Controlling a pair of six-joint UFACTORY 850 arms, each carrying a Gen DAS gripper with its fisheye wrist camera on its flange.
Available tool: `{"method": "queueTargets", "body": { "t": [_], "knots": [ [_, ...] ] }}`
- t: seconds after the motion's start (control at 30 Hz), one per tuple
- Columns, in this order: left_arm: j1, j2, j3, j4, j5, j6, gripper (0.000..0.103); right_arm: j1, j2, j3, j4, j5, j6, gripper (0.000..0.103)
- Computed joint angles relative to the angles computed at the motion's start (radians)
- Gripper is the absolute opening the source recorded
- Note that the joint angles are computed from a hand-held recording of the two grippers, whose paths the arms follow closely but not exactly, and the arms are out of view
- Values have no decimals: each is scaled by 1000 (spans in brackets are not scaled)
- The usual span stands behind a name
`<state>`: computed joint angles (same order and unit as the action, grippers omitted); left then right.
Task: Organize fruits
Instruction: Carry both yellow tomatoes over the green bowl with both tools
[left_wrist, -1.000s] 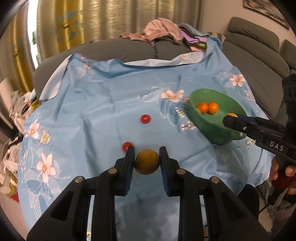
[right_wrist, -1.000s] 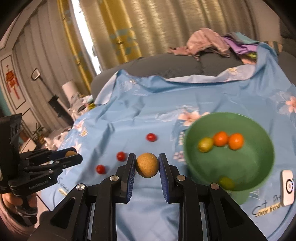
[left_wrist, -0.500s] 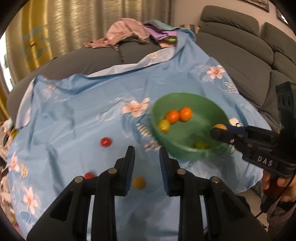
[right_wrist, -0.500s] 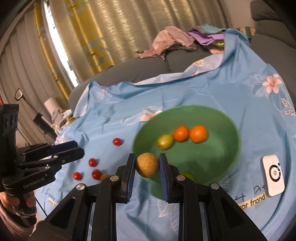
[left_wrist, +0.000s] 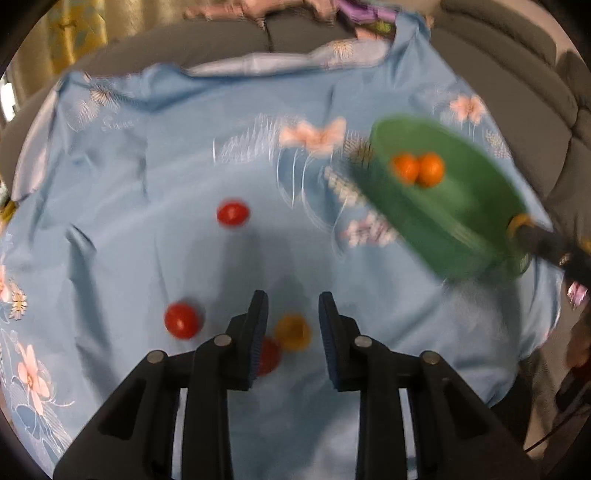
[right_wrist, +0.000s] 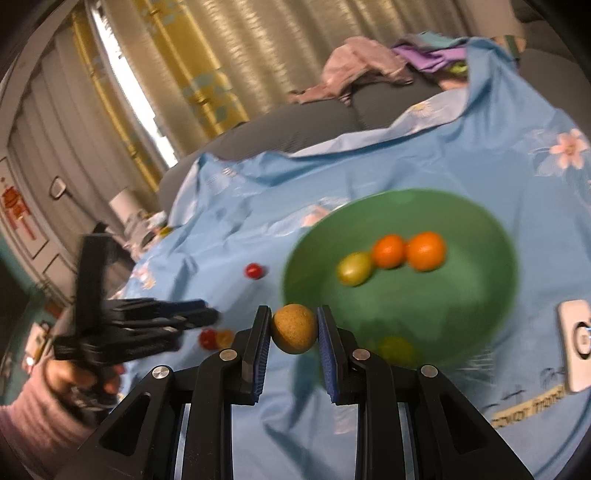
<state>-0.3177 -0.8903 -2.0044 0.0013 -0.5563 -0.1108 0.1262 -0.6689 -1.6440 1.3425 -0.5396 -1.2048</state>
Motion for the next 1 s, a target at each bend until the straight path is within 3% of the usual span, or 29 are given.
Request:
{"method": "queueTargets", "body": {
  "t": [0.23, 0.47, 0.73, 0.83, 1.0],
  "knots": [
    [-9, -36, -30, 33, -25, 56, 28, 14, -29, -35, -52, -21, 44, 26],
    [3, -113, -143, 41, -122, 82, 27, 19, -34, -45, -64, -16, 60, 26],
    [7, -91, -113, 31, -94, 34, 26, 15, -30, -41, -71, 4, 77, 26],
    [11, -44, -76, -97, -38, 119, 26, 11, -26, -36, -67, 20, 78, 26],
    [-23, -53, -156, -229, 12, 267, 26, -2, -13, -15, -31, 60, 59, 26]
  ]
}}
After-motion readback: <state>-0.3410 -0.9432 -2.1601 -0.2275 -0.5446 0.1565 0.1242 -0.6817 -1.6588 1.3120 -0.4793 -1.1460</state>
